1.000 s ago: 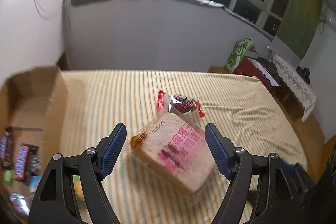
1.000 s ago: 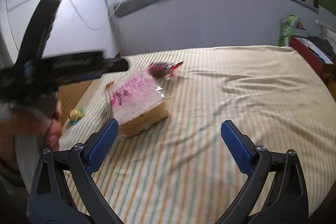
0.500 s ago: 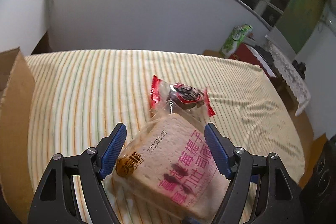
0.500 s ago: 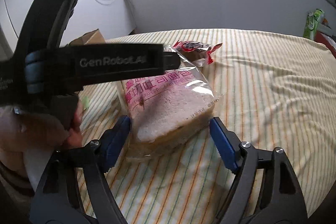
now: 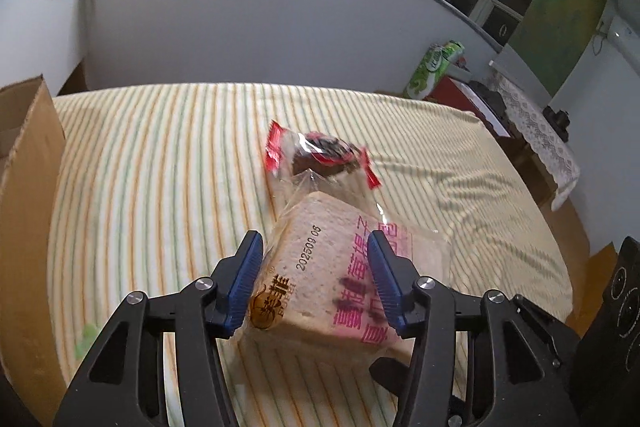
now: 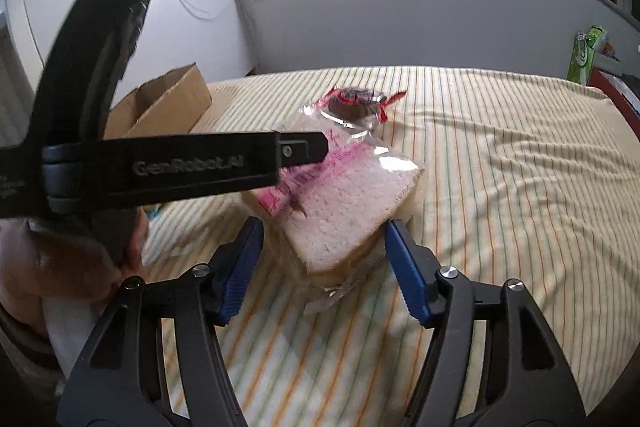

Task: Organize snacks
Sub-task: 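Grasp the bagged bread loaf with the left tool and lift it, then carry the bread loaf over the cardboard box and lower it in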

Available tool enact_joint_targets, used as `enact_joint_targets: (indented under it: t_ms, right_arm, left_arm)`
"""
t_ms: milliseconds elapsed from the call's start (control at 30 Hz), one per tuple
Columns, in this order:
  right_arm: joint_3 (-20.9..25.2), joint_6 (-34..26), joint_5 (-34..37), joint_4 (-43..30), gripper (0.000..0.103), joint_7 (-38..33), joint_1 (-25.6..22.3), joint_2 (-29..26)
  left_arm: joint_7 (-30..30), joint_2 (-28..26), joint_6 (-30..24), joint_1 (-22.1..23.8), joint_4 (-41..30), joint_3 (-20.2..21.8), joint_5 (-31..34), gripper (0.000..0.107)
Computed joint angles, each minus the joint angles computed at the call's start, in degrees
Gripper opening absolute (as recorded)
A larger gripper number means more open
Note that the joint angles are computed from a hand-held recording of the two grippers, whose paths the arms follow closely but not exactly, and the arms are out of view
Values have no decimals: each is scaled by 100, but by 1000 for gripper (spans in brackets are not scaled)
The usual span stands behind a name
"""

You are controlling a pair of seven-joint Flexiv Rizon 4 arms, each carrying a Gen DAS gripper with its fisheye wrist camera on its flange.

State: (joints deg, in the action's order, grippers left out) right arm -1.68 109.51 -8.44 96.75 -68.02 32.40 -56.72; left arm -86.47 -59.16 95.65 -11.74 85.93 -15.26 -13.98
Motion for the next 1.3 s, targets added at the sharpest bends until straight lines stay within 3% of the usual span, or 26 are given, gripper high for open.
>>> enact_joint_targets:
  t_ms: [133, 267, 400, 500, 733, 900, 1000, 1100, 1300]
  right_arm:
    - [234, 54, -83, 19, 66, 46, -244, -43]
    - [34, 38, 0, -12, 61, 64, -50, -38]
    - [-90, 301, 213, 117, 59, 52, 85, 7]
    - [-291, 620, 503, 323, 59, -62, 331, 130]
    - [-656, 1512, 1460, 890, 59, -832, 970, 686]
    - [-880, 1751, 2297, 1163, 59, -1530, 1533, 1131]
    - [-878, 1799, 2666, 1236, 59, -1867, 1729, 1300]
    - [-871, 1788, 3021, 1278, 59, -2200, 1920, 1424]
    - [-801, 1782, 3514, 1368, 59, -2721, 2183, 1640]
  left_arm:
    - [81, 22, 94, 67, 104, -39, 97, 56]
    - [214, -186, 42, 611, 106, -794, 260, 59]
    - [278, -52, 199, 344, 194, -522, 231, 59]
    - [250, -35, 366, 524, 376, -777, 297, 59]
    - [-104, 615, 1175, -134, 847, 9, 386, 59]
    - [-151, 1172, 1917, -902, 1272, 871, 227, 59]
    - [20, 1348, 2182, -1210, 1472, 1177, 46, 59]
    - [-39, 1472, 2480, -946, 1740, 898, 214, 60]
    - [-34, 1619, 2794, -948, 2045, 858, 160, 60]
